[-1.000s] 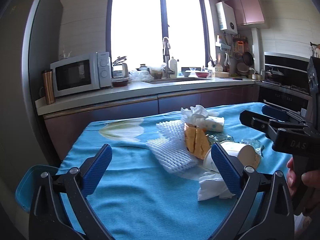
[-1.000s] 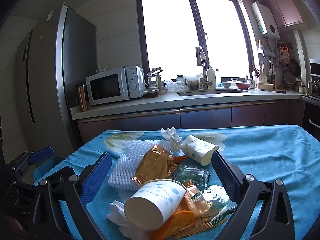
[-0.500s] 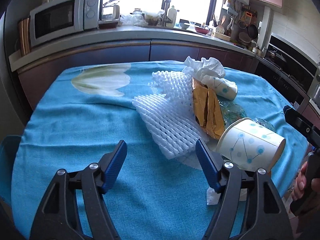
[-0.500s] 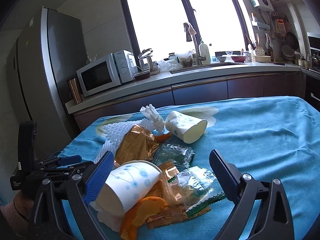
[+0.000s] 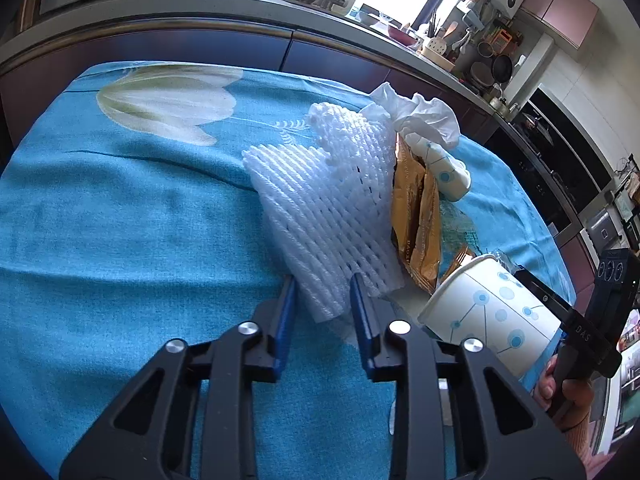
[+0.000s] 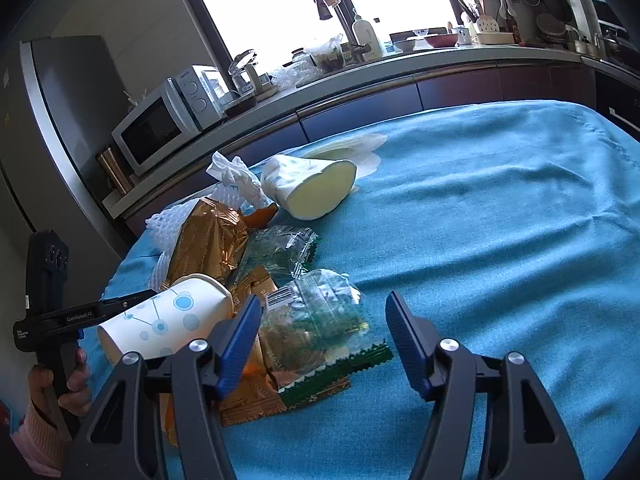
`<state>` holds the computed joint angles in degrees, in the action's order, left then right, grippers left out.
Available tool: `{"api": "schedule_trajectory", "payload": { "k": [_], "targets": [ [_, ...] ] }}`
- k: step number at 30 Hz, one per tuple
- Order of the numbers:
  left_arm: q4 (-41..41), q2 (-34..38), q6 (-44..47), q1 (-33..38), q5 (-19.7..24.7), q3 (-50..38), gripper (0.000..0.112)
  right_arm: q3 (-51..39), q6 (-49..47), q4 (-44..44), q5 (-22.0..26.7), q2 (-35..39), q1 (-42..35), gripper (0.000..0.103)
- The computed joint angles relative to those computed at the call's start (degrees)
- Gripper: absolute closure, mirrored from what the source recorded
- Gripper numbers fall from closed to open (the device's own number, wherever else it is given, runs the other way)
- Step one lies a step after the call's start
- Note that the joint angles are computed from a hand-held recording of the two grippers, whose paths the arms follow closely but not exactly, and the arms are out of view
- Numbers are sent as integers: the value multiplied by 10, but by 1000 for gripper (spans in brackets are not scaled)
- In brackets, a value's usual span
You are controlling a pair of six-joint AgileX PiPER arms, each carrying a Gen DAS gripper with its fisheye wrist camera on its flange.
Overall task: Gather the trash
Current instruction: 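Reach the left tool to the white foam net and close on it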
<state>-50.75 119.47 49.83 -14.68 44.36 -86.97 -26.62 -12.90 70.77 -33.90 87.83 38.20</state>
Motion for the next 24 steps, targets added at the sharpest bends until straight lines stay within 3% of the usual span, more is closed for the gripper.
{"api": "schedule_trajectory", "payload": {
  "k": [2,4,5,6,14,24],
  "targets": [
    [-10,4,1,4,6,-3,96,2,-3,5,-6,-2,8,49],
    [-15,-4,5,4,-6,7,99,3,-13,13,-12,-6,14,68],
    [-18,-8,10,4,-10,13,99,7,-9,12,-14,-10,16,69],
    [-22,-13,17,3,-15,19,100,6,-13,12,-11,-15,12,85],
    [-50,-78,94,31,-38,93,100,0,-93,86,-41,-52,33,96],
    [-111,-140,182,121,-10,157,100,-68,-222,137,-80,-80,84,100]
  ]
}}
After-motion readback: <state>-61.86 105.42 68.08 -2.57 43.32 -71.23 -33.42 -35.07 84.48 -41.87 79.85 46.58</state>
